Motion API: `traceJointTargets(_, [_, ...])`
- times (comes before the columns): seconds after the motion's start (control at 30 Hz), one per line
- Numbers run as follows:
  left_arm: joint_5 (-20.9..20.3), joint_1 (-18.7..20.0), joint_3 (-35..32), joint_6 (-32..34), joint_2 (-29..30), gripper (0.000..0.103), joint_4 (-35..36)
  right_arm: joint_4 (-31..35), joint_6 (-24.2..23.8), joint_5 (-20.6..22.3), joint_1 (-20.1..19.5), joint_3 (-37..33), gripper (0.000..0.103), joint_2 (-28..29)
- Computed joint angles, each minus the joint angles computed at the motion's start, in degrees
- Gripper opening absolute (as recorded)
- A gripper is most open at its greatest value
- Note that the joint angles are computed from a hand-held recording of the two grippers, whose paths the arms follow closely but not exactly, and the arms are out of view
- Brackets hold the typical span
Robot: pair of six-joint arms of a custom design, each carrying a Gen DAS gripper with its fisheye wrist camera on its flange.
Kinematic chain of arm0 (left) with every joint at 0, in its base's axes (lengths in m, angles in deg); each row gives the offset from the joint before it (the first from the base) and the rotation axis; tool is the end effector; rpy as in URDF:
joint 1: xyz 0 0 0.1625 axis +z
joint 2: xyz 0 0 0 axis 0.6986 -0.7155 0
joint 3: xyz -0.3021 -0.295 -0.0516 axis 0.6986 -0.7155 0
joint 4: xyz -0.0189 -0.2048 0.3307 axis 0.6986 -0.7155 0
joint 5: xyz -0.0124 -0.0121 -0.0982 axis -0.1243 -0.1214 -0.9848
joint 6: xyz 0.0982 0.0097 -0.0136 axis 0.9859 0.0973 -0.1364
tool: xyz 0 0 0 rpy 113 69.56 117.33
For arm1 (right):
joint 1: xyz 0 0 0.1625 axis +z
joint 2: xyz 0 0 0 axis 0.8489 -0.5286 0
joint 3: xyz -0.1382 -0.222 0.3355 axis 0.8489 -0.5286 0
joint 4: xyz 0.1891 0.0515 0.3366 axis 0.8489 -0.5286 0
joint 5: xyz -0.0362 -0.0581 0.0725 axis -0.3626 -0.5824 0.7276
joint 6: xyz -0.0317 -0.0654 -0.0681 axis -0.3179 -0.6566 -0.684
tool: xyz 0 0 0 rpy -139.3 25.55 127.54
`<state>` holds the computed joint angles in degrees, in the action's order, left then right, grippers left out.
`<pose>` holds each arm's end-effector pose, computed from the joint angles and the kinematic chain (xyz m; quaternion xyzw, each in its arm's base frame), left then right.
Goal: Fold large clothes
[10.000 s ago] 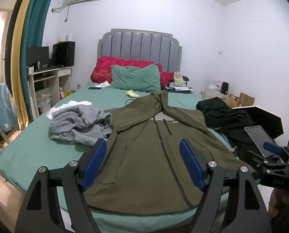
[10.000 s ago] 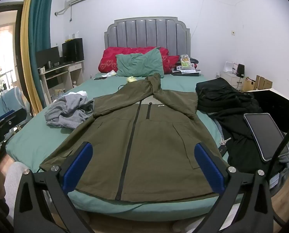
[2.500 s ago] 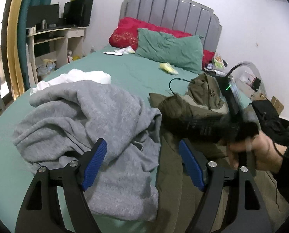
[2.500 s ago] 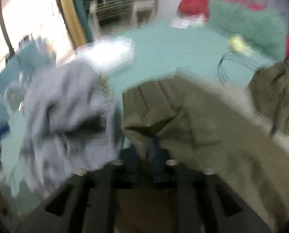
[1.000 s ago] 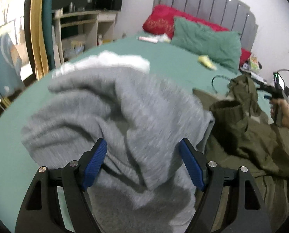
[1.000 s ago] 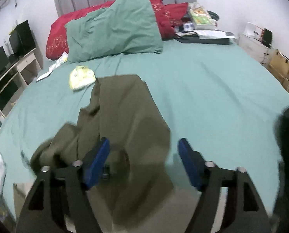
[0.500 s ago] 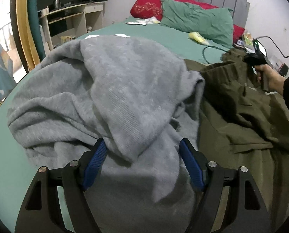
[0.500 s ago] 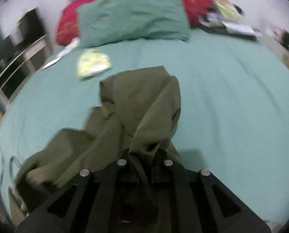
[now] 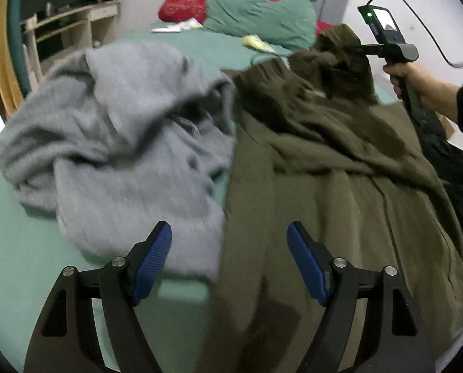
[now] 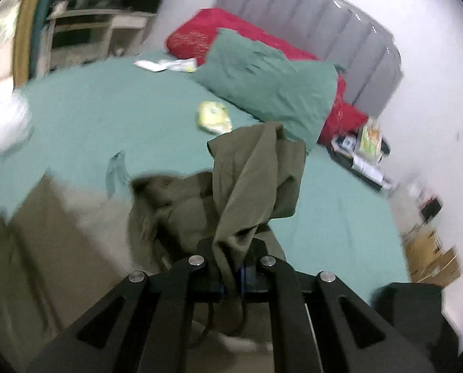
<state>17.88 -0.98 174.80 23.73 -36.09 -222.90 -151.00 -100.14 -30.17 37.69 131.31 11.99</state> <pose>-0.2704 -0.5522 -0.0304 0.0256 0.8816 -0.3492 0.3165 0.1674 -0.7599 0.2812 0.4395 -0.7544 0.2788 0.4000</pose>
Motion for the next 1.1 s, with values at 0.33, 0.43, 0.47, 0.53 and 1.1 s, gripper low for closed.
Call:
traceJointTargets(0.33, [-3.44,-2.77,3.83,0.97,-1.35,0.08,-1.18,-22.69,-18.32,0.82,-6.47,45.81,0.019,-18.67])
traceJointTargets(0.43, [-1.95,-2.3,3.66,0.33,-1.82,0.08,-0.58,-15.89,-11.07,0.14,-8.24,49.05,0.051,-24.67])
traceJointTargets(0.47, [-1.43,-1.87,3.52,-0.32,-2.15,0.08,0.17,-13.76,-8.62,1.06,-8.81,49.75,0.055,-27.04])
traceJointTargets(0.53, [-1.44,-0.84,3.18,-0.95,-2.77,0.08,0.78,-11.82,-4.97,3.49,-9.05,49.94,0.061,-30.28])
traceJointTargets(1.1, [-5.87,0.87,1.88,0.91,-2.43,0.08,-0.38,-10.49,3.31,-2.45,-1.43,40.93,0.009,-16.03])
